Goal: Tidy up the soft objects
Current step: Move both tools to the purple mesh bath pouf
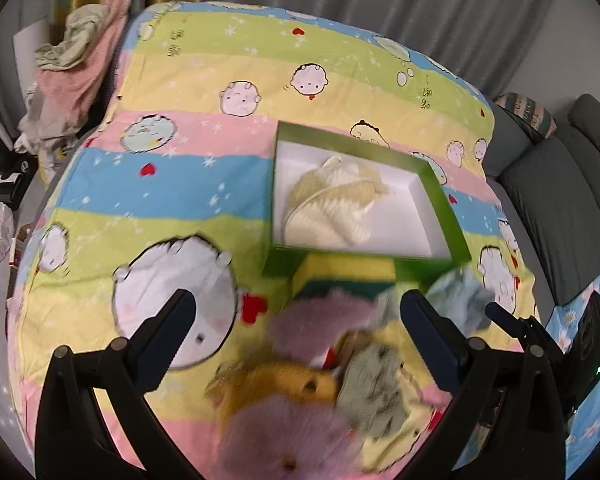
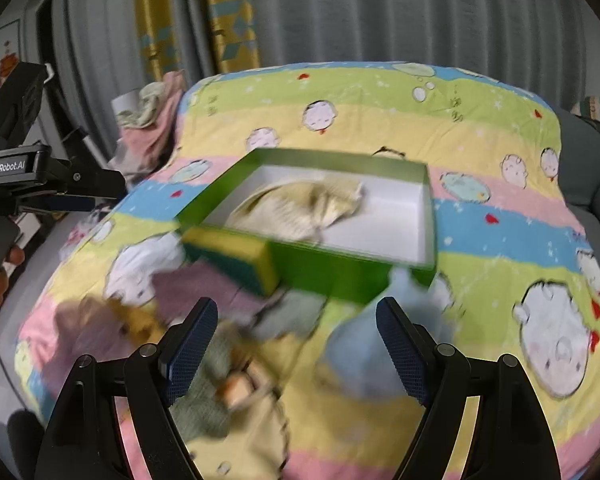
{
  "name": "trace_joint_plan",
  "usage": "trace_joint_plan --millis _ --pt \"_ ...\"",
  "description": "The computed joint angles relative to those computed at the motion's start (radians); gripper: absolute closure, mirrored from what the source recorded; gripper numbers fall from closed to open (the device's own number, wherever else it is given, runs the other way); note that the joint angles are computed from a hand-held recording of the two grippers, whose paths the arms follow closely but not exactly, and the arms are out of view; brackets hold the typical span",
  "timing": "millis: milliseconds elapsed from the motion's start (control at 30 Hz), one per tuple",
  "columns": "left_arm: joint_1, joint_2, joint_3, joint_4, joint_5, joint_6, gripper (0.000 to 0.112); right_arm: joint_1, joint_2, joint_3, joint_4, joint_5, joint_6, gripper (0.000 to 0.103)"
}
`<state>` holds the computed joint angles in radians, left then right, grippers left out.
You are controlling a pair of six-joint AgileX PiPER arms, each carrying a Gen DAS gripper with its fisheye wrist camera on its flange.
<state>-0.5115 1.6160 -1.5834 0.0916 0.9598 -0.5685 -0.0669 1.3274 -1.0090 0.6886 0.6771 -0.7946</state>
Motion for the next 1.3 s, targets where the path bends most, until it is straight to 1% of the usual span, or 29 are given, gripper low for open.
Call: trace_joint_plan --millis 33,67,133,233,300,433,467,533,633,733,833,933,1033,1100,1167,1200,1233,1267,1300 --pt "-0.015 -0.060 0.080 0.027 -0.027 -0.027 0.010 -0.005 -0.021 0.025 0.019 0.007 -0.022 0.021" --pt "-0.020 -0.091 0.120 0.040 -0.041 -0.040 0.010 -0.009 -0.046 0.057 0.045 0.017 -0.052 0.021" --pt "-0.037 -0.192 0.246 0.080 -0.084 -0.099 0.010 -0.007 -0.096 0.110 0.079 0.031 -0.091 0.021" --pt "-0.044 -0.306 0.394 0.095 -0.132 -0.160 0.010 -0.003 -0.181 0.195 0.139 0.058 -0.154 0.021" --pt "-0.049 -0.353 0.463 0.095 -0.147 -0.192 0.010 0.009 -0.226 0.234 0.161 0.075 -0.176 0.021" --pt "-0.079 -0.444 0.618 0.099 -0.192 -0.287 0.010 0.084 -0.296 0.292 0.155 0.061 -0.163 0.021" --pt "-0.088 -0.454 0.638 0.106 -0.201 -0.307 0.010 0.106 -0.305 0.303 0.152 0.054 -0.158 0.021" --pt "-0.142 -0.467 0.680 0.198 -0.198 -0.420 0.010 0.166 -0.319 0.325 0.135 0.025 -0.133 0.021" --pt "-0.182 -0.475 0.716 0.248 -0.201 -0.483 0.010 0.289 -0.320 0.349 0.062 -0.049 -0.034 0.021" --pt "-0.203 -0.483 0.742 0.260 -0.222 -0.501 0.010 0.386 -0.298 0.362 0.013 -0.101 0.045 0.021" --pt "-0.198 -0.489 0.764 0.242 -0.267 -0.476 0.011 0.450 -0.275 0.368 0.009 -0.148 0.077 0.021" --pt "-0.206 -0.475 0.766 0.260 -0.282 -0.487 0.011 0.506 -0.245 0.363 -0.039 -0.204 0.146 0.021" --pt "-0.205 -0.471 0.771 0.252 -0.304 -0.479 0.012 0.519 -0.208 0.346 -0.043 -0.215 0.160 0.021" --pt "-0.221 -0.462 0.766 0.282 -0.303 -0.499 0.012 0.519 -0.188 0.336 -0.020 -0.215 0.139 0.021" --pt "-0.238 -0.453 0.761 0.316 -0.297 -0.521 0.014 0.521 -0.178 0.334 -0.004 -0.219 0.125 0.021" --pt "-0.245 -0.450 0.761 0.332 -0.300 -0.532 0.020 0.522 -0.170 0.332 0.001 -0.222 0.118 0.021" --pt "-0.246 -0.448 0.760 0.341 -0.305 -0.538 0.030 0.525 -0.163 0.329 -0.004 -0.225 0.121 0.021" --pt "-0.243 -0.446 0.761 0.343 -0.312 -0.541 0.036 0.532 -0.155 0.325 -0.019 -0.232 0.137 0.021" --pt "-0.238 -0.444 0.764 0.338 -0.320 -0.538 0.044 0.538 -0.148 0.321 -0.029 -0.238 0.147 0.021"
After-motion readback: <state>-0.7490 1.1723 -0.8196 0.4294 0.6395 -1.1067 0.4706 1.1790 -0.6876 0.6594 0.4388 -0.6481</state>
